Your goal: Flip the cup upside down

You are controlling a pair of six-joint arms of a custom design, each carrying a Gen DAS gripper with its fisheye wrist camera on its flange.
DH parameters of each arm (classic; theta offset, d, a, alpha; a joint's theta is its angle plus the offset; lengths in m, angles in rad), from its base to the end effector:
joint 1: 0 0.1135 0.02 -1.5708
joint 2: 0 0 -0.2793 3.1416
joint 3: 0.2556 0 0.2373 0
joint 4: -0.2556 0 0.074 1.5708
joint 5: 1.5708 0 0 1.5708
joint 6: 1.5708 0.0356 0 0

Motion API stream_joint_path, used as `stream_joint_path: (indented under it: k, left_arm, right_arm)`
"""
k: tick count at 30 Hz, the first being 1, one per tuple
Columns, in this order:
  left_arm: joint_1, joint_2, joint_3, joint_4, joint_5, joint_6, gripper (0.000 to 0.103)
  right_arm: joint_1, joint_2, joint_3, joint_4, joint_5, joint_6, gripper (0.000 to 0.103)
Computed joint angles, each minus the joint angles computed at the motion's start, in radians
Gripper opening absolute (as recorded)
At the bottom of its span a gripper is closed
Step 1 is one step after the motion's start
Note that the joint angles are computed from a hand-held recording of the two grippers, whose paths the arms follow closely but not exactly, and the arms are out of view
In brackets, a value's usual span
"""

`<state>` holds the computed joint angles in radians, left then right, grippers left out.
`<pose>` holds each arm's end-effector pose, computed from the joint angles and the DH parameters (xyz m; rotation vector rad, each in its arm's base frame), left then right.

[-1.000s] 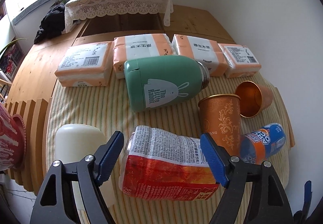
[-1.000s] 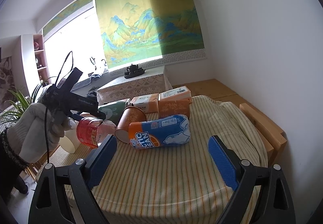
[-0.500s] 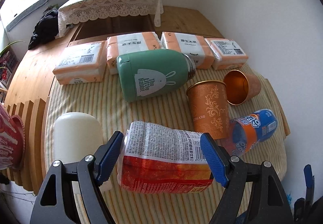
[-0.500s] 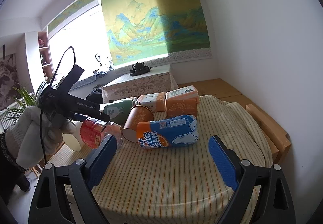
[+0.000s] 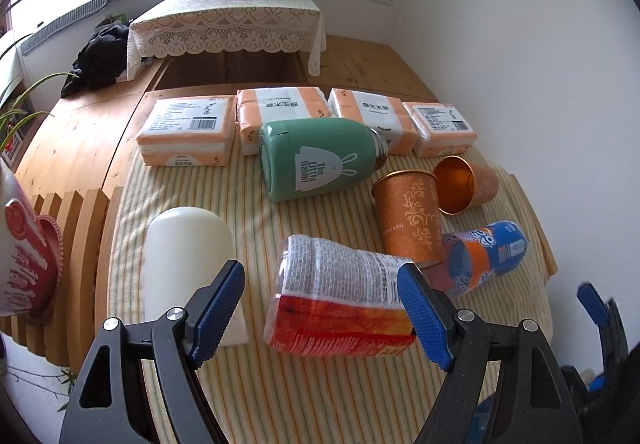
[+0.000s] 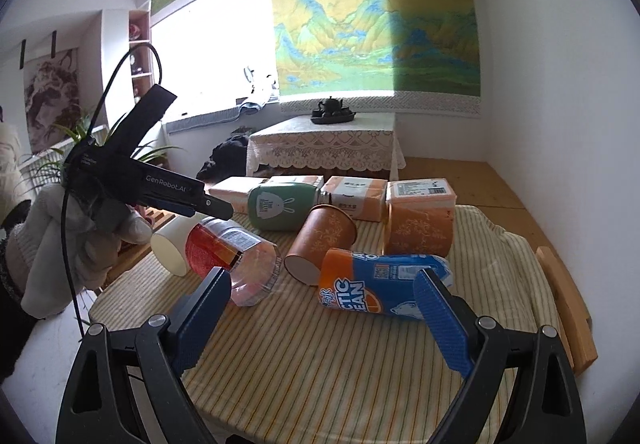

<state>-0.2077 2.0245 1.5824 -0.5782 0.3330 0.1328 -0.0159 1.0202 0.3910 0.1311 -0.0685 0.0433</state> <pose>0.4202 -0.1005 0.2288 0.5553 2.5104 -0.4585 0.1910 -0.0006 0.2126 0.0191 2.0687 0.0877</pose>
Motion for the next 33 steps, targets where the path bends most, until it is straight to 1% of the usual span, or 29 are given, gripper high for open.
stream_joint_path:
  k: [7,9,10,14,17,22,27,33]
  left_arm:
    - [0.061,-0.163,-0.238,0.113,0.036,0.031,0.082]
    - [0.078,-0.213,-0.319,0.158,0.035,0.052,0.088]
    - [0.088,-0.241,-0.365,0.183,0.035,0.06,0.089]
    - [0.122,-0.314,-0.49,0.233,0.044,0.097,0.09]
    - [0.141,-0.359,-0.574,0.281,0.04,0.117,0.092]
    - [0.167,-0.367,-0.646,0.321,0.037,0.134,0.093]
    - [0.2,-0.386,-0.722,0.397,0.011,0.132,0.093]
    - [0.244,-0.392,-0.765,0.457,-0.017,0.151,0.093]
  right_arm:
    - [0.028,0.187,0.145,-0.032,-0.034,-0.096,0.092]
    - [0.028,0.237,0.195,-0.057,-0.052,-0.123,0.092]
    - [0.034,0.258,0.218,-0.069,-0.054,-0.135,0.092]
    - [0.071,0.35,0.318,-0.126,-0.066,-0.184,0.092]
    - [0.105,0.43,0.407,-0.194,-0.083,-0.218,0.092]
    - [0.186,0.552,0.552,-0.303,-0.049,-0.295,0.092]
    - [0.255,0.678,0.704,-0.416,-0.008,-0.356,0.092]
    - [0.31,0.799,0.856,-0.521,0.043,-0.415,0.092]
